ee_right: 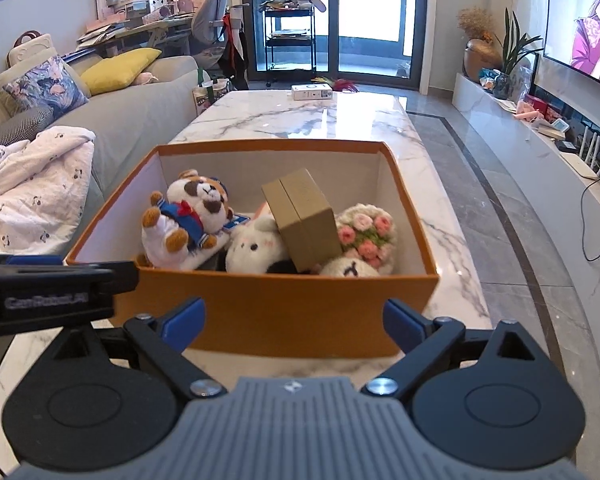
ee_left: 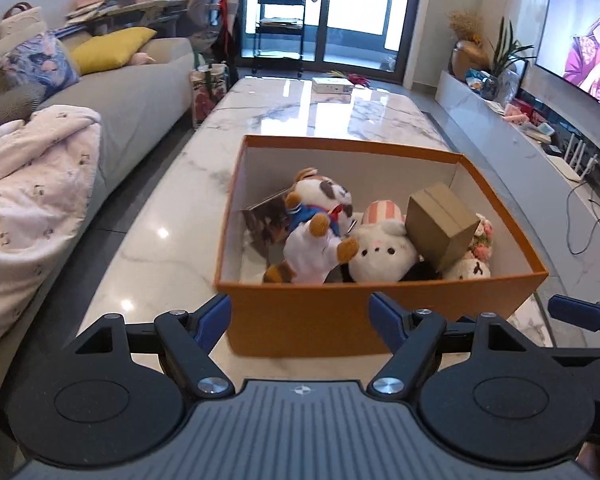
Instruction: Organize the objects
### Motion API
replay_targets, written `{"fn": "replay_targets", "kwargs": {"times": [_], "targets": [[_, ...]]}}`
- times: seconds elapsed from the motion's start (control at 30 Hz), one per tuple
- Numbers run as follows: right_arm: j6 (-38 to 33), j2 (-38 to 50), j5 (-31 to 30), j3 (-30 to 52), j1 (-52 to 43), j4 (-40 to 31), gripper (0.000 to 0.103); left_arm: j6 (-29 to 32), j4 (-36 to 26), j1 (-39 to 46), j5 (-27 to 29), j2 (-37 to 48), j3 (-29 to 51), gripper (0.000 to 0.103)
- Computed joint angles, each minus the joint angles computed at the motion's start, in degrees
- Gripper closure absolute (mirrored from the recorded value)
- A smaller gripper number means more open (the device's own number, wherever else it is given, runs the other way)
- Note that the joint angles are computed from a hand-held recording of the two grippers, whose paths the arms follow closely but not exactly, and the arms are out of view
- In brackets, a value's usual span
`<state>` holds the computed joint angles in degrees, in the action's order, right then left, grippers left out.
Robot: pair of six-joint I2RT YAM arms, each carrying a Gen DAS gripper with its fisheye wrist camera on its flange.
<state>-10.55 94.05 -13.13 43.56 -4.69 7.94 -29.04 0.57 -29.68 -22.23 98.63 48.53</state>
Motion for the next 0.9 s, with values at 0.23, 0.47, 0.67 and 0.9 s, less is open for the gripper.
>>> {"fn": "replay_targets", "kwargs": {"times": [0.23,0.47,0.67,0.9], "targets": [[-1.01,-0.70,1.50,-1.79,-0.17,-0.58,0.007,-1.81,-3.74,-3.03,-3.47,-1.08,-0.20,0.014],[-1.42,0.06,2.36,-1.58,0.30,-0.37,0.007,-1.65,-5.01,-4.08,-6.50,0.34,1.28,0.014],[-1.25,0.87,2.78,-0.55,0.78,-0.76,0.007,-1.95,-5.67,-3.97,-6.13,1.32,2.48,0.014],[-1.49,1.23,3.09,-0.08,0.85,-1.18,0.007,-2.42,-5.86,-3.92,-5.75,1.28,2.48,0.014]]}}
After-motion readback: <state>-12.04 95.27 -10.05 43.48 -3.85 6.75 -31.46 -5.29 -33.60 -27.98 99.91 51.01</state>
